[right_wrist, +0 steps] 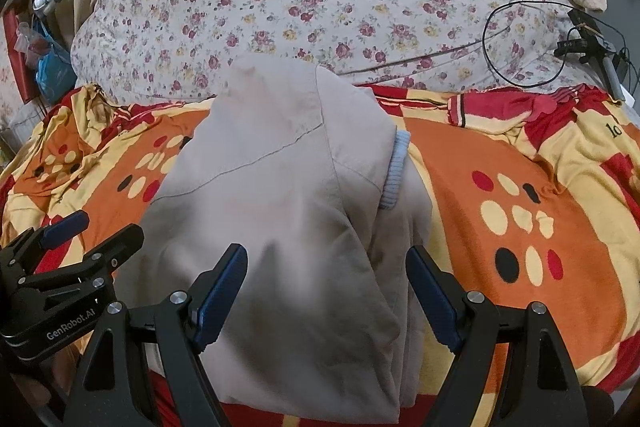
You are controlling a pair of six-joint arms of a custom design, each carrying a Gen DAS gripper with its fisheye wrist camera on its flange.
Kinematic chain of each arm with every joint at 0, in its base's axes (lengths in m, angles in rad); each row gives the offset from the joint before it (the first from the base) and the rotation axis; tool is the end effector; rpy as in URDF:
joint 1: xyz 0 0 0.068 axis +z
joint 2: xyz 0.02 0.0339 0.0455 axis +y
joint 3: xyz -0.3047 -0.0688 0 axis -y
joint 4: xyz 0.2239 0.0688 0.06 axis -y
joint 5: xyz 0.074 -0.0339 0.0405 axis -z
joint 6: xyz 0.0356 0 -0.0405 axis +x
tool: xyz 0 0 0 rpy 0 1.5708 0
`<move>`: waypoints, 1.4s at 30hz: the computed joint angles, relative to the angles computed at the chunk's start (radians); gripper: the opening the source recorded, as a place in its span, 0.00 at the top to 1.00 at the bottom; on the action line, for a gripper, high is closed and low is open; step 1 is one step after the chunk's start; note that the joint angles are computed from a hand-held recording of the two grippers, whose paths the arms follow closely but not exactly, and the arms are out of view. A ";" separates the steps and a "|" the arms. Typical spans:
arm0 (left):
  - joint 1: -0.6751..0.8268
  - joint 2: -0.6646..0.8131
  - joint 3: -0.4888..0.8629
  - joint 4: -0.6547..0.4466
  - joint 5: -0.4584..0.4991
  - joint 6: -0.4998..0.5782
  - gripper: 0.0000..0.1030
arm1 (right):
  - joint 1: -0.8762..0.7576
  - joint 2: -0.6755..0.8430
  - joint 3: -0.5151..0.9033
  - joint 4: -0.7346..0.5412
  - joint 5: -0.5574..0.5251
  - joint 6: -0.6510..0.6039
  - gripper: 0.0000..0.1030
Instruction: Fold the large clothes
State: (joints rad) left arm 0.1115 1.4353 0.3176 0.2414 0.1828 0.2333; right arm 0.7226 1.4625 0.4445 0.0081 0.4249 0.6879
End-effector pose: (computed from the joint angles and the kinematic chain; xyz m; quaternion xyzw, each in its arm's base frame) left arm 0.2000 0.0159 0.1566 0.0880 0.9328 -0.0264 0.3486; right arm 0.1690 0.1294 0.1672 0.0421 0.9402 0.0211 0.3374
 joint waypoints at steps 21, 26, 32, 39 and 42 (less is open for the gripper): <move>-0.019 0.009 0.000 0.003 -0.017 -0.004 0.18 | -0.017 0.009 -0.010 0.021 -0.020 -0.013 0.20; -0.020 0.012 0.000 0.005 -0.017 -0.004 0.18 | -0.015 0.010 -0.011 0.020 -0.019 -0.008 0.20; -0.022 0.012 0.001 0.003 -0.019 -0.005 0.18 | -0.008 0.014 -0.007 0.016 -0.017 0.000 0.20; -0.025 0.016 0.000 0.007 -0.021 -0.006 0.18 | -0.020 0.022 -0.011 0.031 -0.030 -0.014 0.20; -0.033 0.021 0.001 0.010 -0.027 -0.009 0.18 | -0.029 0.027 -0.015 0.043 -0.039 -0.025 0.20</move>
